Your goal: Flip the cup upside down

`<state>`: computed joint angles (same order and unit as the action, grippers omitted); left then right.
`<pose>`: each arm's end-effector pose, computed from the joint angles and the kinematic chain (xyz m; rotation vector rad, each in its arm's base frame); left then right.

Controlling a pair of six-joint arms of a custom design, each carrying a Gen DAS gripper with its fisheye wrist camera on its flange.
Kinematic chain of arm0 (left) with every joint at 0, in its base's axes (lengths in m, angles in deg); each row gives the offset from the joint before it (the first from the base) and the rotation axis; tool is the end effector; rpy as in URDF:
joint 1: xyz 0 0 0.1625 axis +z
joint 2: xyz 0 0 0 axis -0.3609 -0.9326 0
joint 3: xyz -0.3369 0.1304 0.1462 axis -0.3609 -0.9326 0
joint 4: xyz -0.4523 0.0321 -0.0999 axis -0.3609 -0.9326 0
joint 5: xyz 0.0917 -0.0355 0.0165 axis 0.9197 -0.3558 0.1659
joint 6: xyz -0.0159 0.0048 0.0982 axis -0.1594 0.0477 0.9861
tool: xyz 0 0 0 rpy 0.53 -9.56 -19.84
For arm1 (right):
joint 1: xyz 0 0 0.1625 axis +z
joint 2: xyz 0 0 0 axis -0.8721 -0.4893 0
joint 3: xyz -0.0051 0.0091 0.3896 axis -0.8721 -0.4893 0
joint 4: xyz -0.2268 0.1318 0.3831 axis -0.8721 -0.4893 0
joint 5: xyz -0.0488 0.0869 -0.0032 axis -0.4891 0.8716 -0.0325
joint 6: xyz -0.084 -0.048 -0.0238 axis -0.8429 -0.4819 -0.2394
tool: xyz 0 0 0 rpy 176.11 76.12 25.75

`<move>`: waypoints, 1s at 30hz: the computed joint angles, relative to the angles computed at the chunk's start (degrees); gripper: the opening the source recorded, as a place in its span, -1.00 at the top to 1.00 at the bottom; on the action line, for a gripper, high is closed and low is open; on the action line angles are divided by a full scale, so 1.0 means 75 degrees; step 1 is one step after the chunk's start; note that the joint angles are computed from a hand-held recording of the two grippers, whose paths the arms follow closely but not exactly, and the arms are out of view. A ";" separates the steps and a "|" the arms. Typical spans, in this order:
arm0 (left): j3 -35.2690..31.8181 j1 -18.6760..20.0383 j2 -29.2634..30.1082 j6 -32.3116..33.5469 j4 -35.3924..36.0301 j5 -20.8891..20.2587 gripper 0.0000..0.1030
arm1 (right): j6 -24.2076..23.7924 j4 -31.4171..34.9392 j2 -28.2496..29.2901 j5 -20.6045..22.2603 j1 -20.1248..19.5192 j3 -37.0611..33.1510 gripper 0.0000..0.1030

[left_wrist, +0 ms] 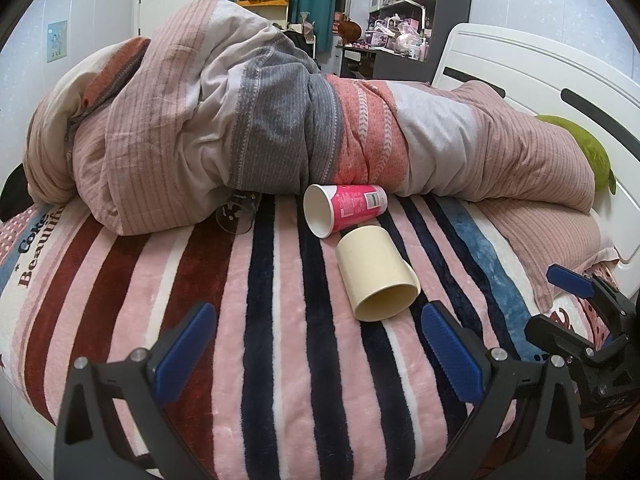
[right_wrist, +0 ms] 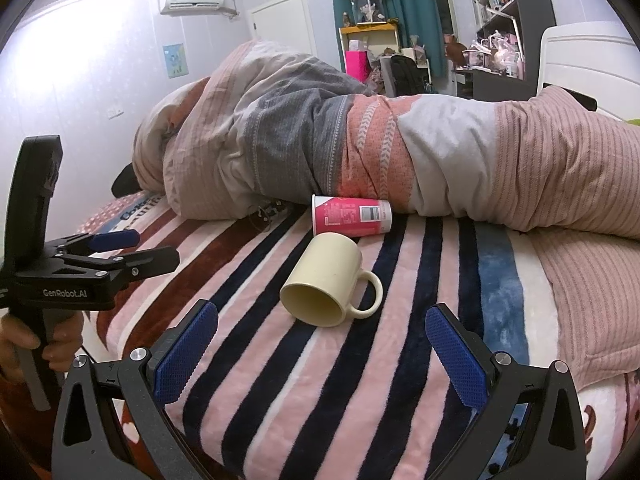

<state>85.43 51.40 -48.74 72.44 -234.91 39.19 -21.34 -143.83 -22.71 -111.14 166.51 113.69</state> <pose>-0.3553 -0.4354 0.1310 0.8919 2.4282 -0.7331 0.1727 -0.3300 0.3196 0.4225 -2.2786 1.0502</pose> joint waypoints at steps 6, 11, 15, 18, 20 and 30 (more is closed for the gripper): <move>-0.0006 -0.0005 -0.0011 -0.0006 0.0020 -0.0005 -0.99 | -0.0020 -0.0012 -0.0021 0.0038 -0.0041 0.0010 -1.00; 0.0000 -0.0001 -0.0001 0.0000 -0.0004 -0.0001 -0.99 | -0.0015 -0.0004 -0.0035 0.0066 -0.0055 0.0016 -1.00; 0.0002 -0.0005 -0.0015 0.0000 0.0003 -0.0009 -0.99 | 0.0013 0.0015 -0.0041 0.0042 -0.0024 0.0014 -1.00; 0.0000 -0.0020 -0.0032 -0.0012 0.0029 0.0002 -0.99 | 0.0004 0.0022 -0.0060 0.0059 -0.0039 0.0018 -1.00; 0.0001 -0.0016 -0.0028 -0.0010 0.0019 0.0000 -0.99 | 0.0011 0.0030 -0.0072 0.0064 -0.0036 0.0025 -1.00; 0.0005 -0.0023 -0.0032 -0.0024 0.0027 0.0009 -0.99 | 0.0050 0.0067 -0.0108 0.0035 0.0003 0.0035 -1.00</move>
